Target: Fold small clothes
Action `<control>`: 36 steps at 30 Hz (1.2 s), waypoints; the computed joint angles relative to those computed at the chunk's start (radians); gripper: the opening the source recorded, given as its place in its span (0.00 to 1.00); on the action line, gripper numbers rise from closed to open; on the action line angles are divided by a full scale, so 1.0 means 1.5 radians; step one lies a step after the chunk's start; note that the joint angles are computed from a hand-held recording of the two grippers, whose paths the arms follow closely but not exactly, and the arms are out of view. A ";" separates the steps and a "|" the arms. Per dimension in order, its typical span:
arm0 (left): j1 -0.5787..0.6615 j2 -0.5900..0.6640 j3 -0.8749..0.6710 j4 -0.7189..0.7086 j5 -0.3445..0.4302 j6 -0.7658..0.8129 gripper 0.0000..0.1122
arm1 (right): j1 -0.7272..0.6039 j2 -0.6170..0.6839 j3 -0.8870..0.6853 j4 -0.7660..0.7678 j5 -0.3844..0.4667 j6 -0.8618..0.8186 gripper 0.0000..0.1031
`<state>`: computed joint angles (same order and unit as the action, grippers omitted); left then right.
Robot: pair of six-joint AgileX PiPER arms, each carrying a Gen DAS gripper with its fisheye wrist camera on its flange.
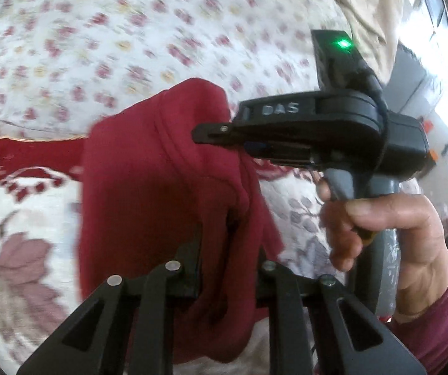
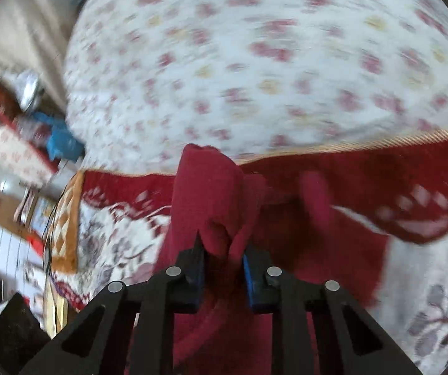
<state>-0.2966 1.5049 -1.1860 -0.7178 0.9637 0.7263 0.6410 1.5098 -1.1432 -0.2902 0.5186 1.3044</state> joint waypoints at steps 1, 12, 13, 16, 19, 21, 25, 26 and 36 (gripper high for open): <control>-0.026 0.009 0.002 0.012 -0.015 -0.019 0.15 | -0.008 -0.005 0.019 -0.003 0.002 0.007 0.20; 0.064 -0.031 0.016 -0.061 0.154 0.121 0.78 | 0.037 -0.117 0.140 -0.088 -0.046 0.177 0.76; 0.092 -0.051 0.024 -0.061 0.161 0.151 0.78 | 0.078 -0.127 0.123 -0.124 -0.005 0.208 0.77; 0.165 -0.102 0.057 -0.038 0.121 0.211 0.78 | 0.170 -0.123 0.087 -0.176 0.086 0.277 0.81; 0.196 -0.103 0.077 -0.002 0.072 0.207 0.78 | 0.204 -0.086 0.064 -0.163 0.109 0.271 0.80; 0.202 -0.083 0.090 0.004 0.037 0.200 0.78 | 0.221 -0.056 0.042 -0.150 0.146 0.244 0.49; 0.190 -0.050 0.102 0.011 -0.002 0.188 0.78 | 0.294 -0.031 0.034 -0.226 0.236 0.348 0.17; 0.189 -0.043 0.106 0.009 -0.009 0.197 0.78 | 0.305 -0.040 0.059 -0.239 0.233 0.392 0.16; 0.186 -0.033 0.095 -0.019 -0.037 0.213 0.78 | 0.285 -0.025 -0.074 -0.280 0.400 0.363 0.84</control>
<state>-0.0179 1.4555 -1.0432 -0.7466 0.9086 1.0454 1.0684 1.4729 -1.2538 -0.7097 1.1188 1.8492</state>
